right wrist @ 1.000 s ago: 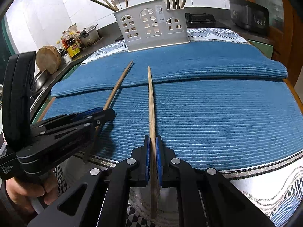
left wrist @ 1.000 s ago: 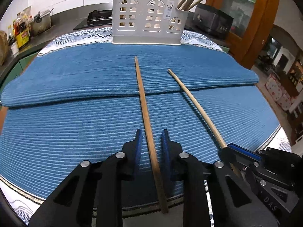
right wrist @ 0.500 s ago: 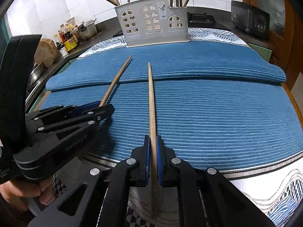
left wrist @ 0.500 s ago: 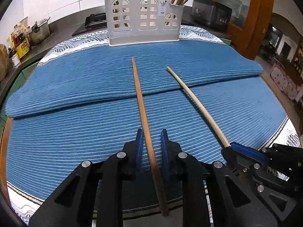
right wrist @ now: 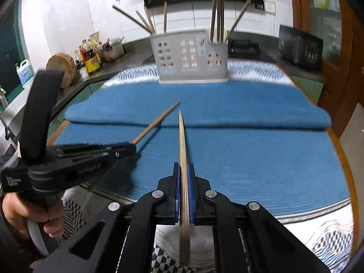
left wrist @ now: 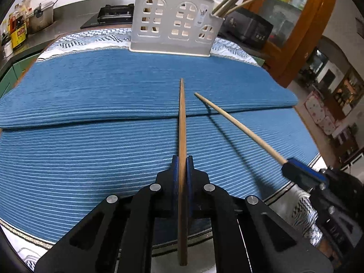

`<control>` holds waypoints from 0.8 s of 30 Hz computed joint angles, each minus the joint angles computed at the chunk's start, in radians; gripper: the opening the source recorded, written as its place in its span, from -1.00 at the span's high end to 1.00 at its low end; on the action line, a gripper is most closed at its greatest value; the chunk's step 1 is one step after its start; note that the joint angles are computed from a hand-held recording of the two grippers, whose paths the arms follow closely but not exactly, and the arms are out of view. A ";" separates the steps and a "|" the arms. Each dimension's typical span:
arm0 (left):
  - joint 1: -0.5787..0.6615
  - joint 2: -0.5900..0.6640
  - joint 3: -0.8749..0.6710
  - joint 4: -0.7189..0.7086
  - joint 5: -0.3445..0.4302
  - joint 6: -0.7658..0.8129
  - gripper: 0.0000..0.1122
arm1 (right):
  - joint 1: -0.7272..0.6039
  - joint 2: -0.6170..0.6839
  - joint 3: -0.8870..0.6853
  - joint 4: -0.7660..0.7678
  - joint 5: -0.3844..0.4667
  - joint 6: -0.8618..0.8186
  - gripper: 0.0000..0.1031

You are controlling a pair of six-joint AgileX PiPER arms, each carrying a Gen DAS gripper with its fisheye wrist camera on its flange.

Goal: Organize utensils
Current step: 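Lift both tools' chopsticks off the mat toward the white holder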

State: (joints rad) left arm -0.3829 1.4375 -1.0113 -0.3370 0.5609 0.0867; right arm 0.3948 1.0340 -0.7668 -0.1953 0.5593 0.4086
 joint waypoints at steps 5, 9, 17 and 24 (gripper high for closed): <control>0.026 -0.041 0.003 -0.070 -0.017 0.054 0.91 | -0.014 -0.015 -0.043 0.002 -0.013 -0.023 0.87; 0.054 -0.056 -0.006 -0.134 -0.036 0.106 0.91 | -0.040 -0.008 -0.088 0.033 -0.028 -0.068 0.87; 0.105 -0.059 -0.076 -0.244 -0.037 0.201 0.91 | -0.078 0.049 -0.188 0.089 -0.043 -0.160 0.87; 0.127 -0.010 -0.215 -0.182 0.048 0.187 0.91 | -0.139 0.133 -0.341 0.207 0.006 -0.342 0.87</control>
State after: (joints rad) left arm -0.2564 1.4278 -1.2265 -0.5191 0.6088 0.2736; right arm 0.2556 1.1671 -1.1076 0.0115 0.5652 0.0664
